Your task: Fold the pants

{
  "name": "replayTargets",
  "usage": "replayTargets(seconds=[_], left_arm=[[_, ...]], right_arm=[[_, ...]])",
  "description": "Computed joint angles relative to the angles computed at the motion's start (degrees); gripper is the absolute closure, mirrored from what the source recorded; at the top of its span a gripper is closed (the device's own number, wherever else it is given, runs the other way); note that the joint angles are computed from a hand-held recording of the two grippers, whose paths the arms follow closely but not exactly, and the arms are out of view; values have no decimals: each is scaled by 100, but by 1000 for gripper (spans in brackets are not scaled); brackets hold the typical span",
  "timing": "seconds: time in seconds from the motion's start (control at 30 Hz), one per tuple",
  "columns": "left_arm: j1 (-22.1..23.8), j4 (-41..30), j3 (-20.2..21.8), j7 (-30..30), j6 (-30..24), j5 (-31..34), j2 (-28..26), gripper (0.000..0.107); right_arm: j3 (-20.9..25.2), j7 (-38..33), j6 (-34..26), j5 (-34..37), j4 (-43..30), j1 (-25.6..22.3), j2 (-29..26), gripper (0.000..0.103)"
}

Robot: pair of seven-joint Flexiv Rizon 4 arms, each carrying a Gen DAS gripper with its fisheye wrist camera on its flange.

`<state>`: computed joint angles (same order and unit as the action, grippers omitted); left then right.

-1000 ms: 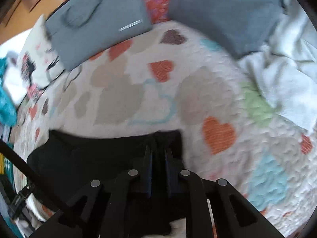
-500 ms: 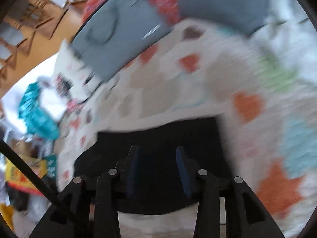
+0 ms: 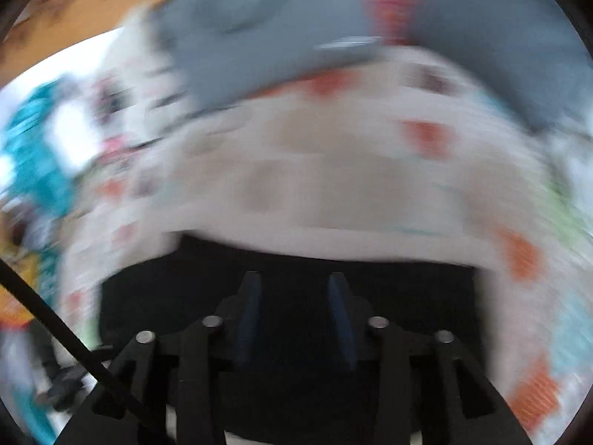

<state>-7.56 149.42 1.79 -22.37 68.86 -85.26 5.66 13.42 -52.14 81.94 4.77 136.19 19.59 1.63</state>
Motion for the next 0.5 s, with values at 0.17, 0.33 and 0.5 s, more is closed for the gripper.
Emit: replayTargets(seconds=[0.17,0.33,0.5], left_arm=[[-7,85,64,200,-140,76,147,54],[232,73,257,304,-585,-5,342,54],[611,-90,406,395,-846,-498,394,54]], right_arm=[[143,-687,-627,-18,-1288,180,-1191,55],[220,-706,-1366,-323,-2111,168,-2000,68],[-235,-294,-1977,-1226,-2501,540,-2297,97]])
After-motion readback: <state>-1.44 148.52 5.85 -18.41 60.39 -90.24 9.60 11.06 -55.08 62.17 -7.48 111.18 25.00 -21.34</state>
